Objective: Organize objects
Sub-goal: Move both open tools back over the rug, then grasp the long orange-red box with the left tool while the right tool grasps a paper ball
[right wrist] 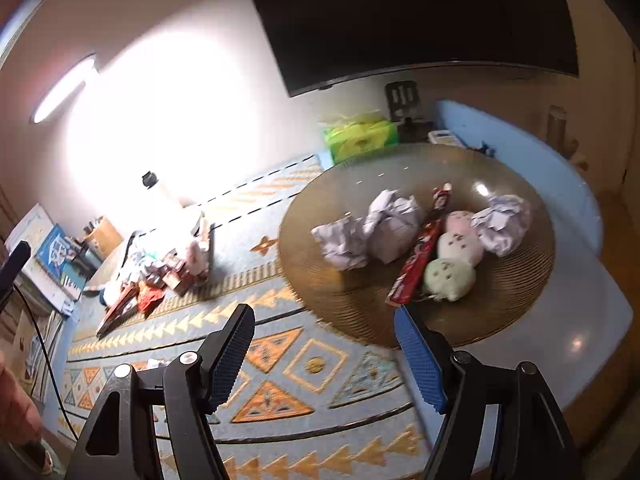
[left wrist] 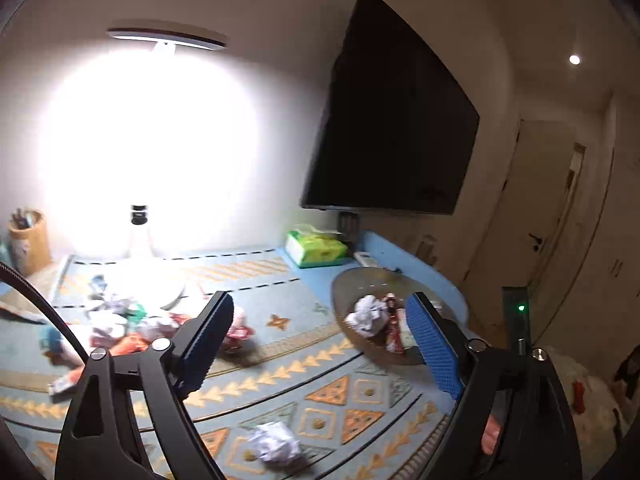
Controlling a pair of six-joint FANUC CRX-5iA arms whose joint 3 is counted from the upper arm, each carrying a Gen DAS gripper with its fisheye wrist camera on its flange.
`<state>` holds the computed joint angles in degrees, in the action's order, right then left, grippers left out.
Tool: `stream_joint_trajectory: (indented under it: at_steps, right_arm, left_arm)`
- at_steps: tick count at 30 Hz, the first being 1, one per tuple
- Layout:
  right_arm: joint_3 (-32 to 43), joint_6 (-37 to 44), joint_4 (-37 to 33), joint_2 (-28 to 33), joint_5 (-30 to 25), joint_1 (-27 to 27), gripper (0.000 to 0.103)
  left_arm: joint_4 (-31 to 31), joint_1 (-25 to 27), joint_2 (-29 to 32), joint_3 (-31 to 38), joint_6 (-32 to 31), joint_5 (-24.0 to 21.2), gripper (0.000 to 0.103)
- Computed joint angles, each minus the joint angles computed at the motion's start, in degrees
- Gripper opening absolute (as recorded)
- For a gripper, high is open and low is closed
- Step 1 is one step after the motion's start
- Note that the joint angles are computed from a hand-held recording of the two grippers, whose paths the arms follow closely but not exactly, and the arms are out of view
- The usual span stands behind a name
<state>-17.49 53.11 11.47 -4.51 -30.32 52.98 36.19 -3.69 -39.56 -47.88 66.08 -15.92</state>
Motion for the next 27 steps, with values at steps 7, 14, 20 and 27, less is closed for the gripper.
stream_joint_trajectory:
  at_steps: [7, 14, 20, 27]
  right_arm:
    - [0.6, 7.5, -3.0, 3.2, 0.8, 7.8, 0.071]
    - [0.6, 5.2, 4.3, 8.1, 1.1, 14.4, 0.080]
    - [3.7, 4.4, 3.9, 13.2, 2.1, 14.5, 0.080]
    - [6.5, 6.5, 2.7, 16.0, 0.7, 14.2, 0.080]
  left_arm:
    - [0.5, 24.1, -14.4, -9.0, -9.9, -17.4, 0.101]
    - [-1.3, 38.0, -12.7, -14.0, -15.3, -24.7, 0.100]
    - [-0.7, 37.5, -0.9, -10.8, -19.6, -19.7, 0.095]
    - [-7.3, 34.1, 14.8, -3.1, -13.5, -13.0, 0.087]
